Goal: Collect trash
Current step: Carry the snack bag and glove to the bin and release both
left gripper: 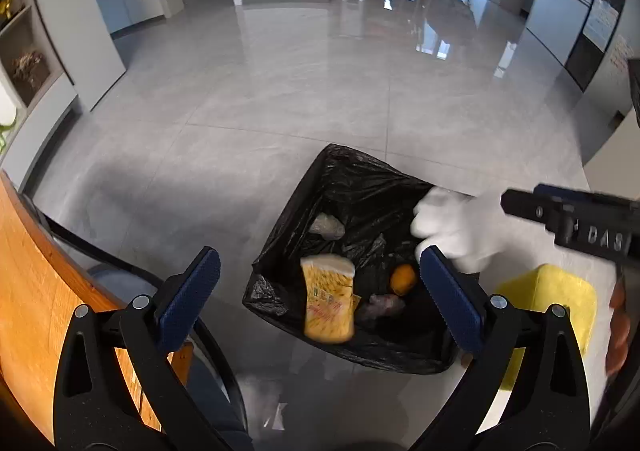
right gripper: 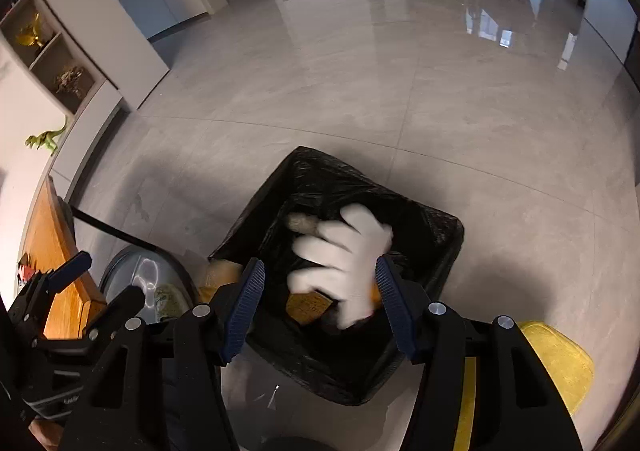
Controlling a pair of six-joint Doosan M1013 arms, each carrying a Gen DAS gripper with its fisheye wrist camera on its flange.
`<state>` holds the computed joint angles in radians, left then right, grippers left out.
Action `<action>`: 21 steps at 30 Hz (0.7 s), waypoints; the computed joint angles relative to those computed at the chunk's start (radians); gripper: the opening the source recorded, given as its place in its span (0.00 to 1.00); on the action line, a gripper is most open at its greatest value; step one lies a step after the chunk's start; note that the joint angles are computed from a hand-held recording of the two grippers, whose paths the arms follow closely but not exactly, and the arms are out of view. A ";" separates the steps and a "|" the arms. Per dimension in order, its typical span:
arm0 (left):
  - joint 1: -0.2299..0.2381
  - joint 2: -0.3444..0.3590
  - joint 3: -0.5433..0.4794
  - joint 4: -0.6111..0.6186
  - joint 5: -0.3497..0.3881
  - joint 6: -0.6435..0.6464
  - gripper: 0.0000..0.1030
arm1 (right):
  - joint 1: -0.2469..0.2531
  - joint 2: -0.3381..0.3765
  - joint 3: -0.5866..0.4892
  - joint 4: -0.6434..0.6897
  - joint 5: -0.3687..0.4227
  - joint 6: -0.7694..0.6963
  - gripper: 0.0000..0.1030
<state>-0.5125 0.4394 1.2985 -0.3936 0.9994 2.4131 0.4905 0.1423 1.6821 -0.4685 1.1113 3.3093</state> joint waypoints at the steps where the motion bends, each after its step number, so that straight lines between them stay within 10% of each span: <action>1: -0.003 -0.001 0.002 0.004 -0.004 -0.002 0.94 | 0.001 0.002 -0.003 -0.003 0.001 0.000 0.58; 21: 0.137 -0.005 -0.043 0.002 -0.045 -0.120 0.94 | 0.026 0.181 -0.298 0.014 -0.070 -0.343 0.58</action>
